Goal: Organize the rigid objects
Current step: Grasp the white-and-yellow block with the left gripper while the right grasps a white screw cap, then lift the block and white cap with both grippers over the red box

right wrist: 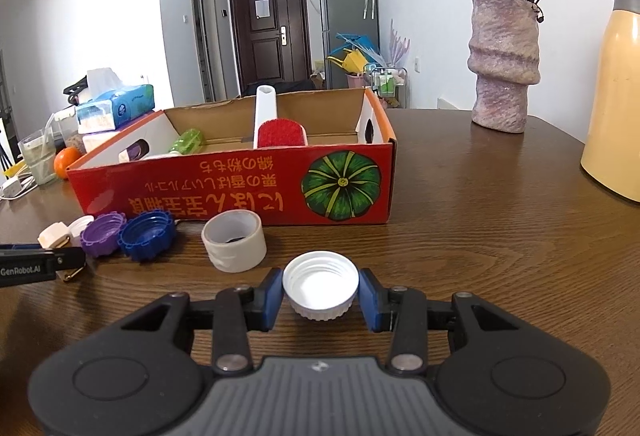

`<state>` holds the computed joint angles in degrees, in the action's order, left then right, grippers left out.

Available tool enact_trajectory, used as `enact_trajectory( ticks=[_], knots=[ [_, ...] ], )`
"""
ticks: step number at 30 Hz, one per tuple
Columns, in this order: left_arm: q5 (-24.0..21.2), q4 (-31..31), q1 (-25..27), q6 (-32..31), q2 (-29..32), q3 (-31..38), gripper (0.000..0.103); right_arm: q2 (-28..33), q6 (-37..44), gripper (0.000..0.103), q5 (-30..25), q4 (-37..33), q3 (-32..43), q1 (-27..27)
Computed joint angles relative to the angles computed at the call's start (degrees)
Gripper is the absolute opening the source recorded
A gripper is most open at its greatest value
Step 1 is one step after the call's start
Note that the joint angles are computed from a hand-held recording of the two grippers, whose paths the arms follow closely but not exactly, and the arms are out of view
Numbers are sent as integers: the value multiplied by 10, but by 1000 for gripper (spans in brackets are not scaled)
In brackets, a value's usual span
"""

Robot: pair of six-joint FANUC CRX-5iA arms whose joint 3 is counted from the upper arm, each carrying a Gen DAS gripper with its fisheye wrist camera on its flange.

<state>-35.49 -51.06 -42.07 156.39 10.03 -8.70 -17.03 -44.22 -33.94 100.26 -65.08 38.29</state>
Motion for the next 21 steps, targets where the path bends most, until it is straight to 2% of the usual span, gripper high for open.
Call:
enact_trajectory(
  ticks=[7, 9, 21],
  knots=[
    [-14, -17, -10, 19, -1, 1, 48, -2, -10, 39, 2, 13, -2, -6],
    [-20, -27, -16, 27, -2, 1, 42, -3, -14, 39, 2, 17, -3, -7],
    [-59, -62, -49, 65, -7, 2, 42, -6, -23, 39, 0, 30, -7, -10]
  ],
)
